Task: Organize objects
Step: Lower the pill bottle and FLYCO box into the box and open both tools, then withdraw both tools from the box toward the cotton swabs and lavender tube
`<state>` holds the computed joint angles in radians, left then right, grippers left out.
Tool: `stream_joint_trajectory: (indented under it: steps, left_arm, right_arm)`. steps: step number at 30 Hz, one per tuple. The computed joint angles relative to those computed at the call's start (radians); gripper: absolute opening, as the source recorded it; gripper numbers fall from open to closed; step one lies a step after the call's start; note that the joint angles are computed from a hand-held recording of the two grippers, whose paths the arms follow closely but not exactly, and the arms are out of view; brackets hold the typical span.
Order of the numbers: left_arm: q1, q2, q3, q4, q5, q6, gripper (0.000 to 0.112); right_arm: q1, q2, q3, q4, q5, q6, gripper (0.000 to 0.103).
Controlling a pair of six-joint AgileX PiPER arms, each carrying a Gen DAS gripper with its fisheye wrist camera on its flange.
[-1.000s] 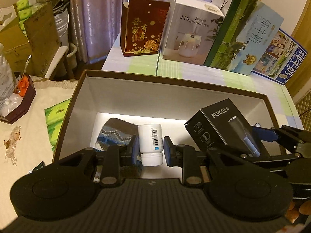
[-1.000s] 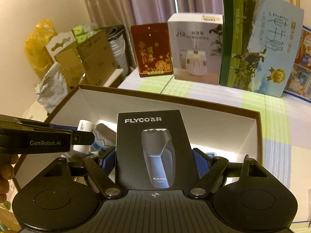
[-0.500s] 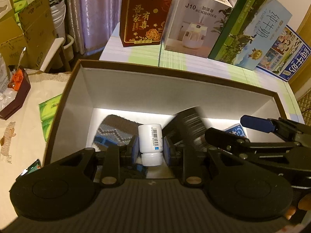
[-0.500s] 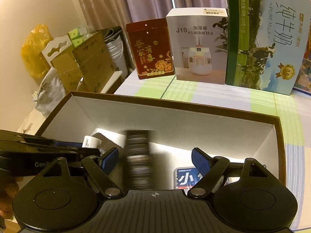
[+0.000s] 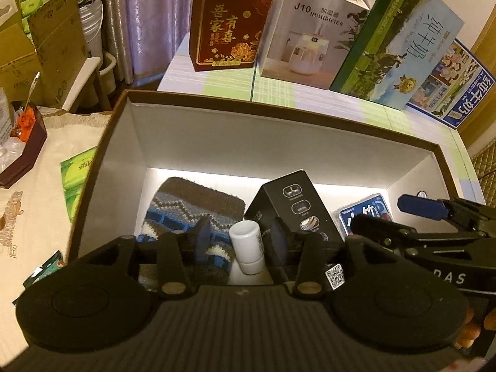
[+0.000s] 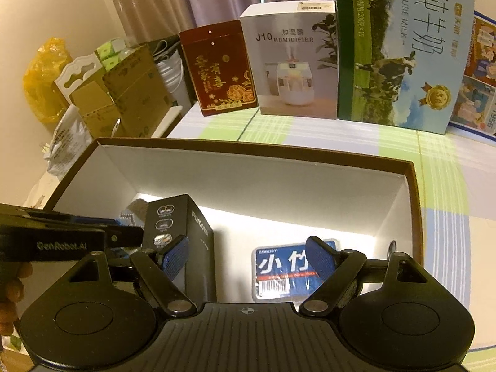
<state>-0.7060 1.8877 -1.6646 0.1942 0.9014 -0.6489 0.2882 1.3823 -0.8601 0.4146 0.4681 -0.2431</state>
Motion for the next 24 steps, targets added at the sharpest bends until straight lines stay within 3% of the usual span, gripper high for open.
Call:
stream_joint_trajectory:
  steps: [3, 10, 24]
  left_arm:
    - [-0.006, -0.023, 0.013, 0.011, 0.005, -0.013, 0.055]
    - [-0.040, -0.086, 0.055, 0.041, 0.022, -0.045, 0.069]
    - [-0.183, -0.192, 0.080, 0.161, 0.127, -0.175, 0.080]
  right_arm:
    - [-0.004, -0.026, 0.012, -0.001, 0.017, -0.004, 0.079]
    - [-0.027, -0.109, 0.046, 0.033, 0.064, -0.044, 0.081]
    - [-0.031, -0.345, 0.106, -0.009, 0.186, 0.002, 0.097]
